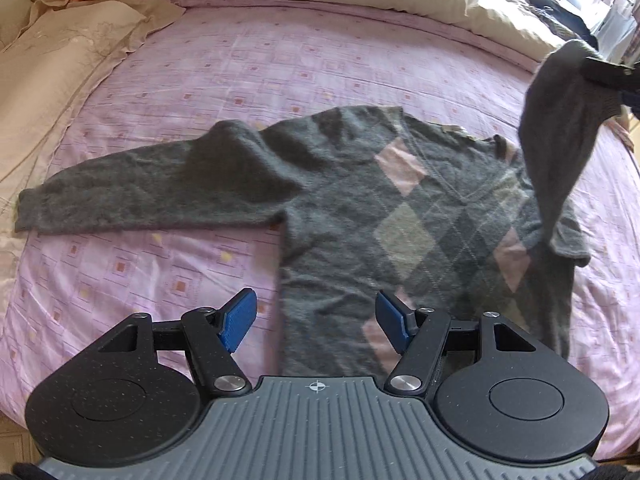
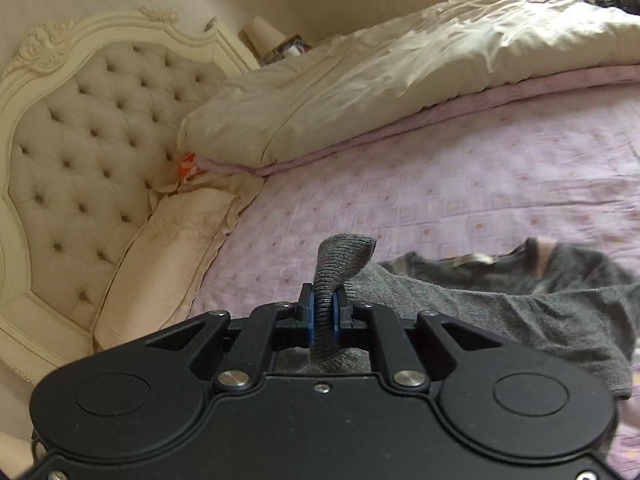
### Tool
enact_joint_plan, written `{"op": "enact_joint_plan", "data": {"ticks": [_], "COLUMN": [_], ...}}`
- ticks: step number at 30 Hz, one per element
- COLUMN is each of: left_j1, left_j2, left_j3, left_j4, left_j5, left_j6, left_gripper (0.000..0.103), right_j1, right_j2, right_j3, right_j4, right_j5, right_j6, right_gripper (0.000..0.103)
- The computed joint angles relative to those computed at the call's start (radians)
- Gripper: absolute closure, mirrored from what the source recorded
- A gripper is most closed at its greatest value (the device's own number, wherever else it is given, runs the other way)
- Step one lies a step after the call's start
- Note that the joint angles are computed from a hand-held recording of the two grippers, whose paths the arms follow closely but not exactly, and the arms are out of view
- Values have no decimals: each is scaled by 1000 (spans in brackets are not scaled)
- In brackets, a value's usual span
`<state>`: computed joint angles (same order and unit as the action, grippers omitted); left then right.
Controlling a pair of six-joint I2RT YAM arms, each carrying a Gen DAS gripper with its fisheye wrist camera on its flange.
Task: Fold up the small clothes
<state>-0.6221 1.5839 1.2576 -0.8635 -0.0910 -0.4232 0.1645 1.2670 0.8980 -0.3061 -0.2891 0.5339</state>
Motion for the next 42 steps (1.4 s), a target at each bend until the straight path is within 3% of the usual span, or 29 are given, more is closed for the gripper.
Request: {"op": "enact_joint_plan", "data": {"ticks": [4,7,10,11,17,25,30,36,40,42], "left_j1": [106,156,182,187,165,58,-3,-46,-61,-64], "left_j2": [-21,-15,-2,2,56,226,299,335,363,379], "left_j3": [-35,-46,-46,-46,-21,114,200,230,256,269], "left_j4": [2,9,13,16,43,79,61,32,16,16], "left_j5": [18,29,40,44,63,78,60,36,9,-1], "left_j6": [97,144,171,178,170,105,76,43,33,26], "left_gripper": [39,39,39,39,39,39,39,39,39,39], "right_j1": [193,262,288,294,235,-6,-162,-233,-272,-365], "right_j2": [171,277,289,282,166,-11,-9,64,76,91], "right_j3": [19,27,-10,-22,-138,-324,-398,-429,-443,-442], "right_j4": [76,118,149,150,61,-76,-38,134,173,145], "right_j5": [156,183,213,229,257,247,171,105,297,309], "right_j6": [47,91,116,122,80,-125,-190,-228,-183,-187], "right_gripper": [85,76,48,46,46,46,46,47,47,47]}}
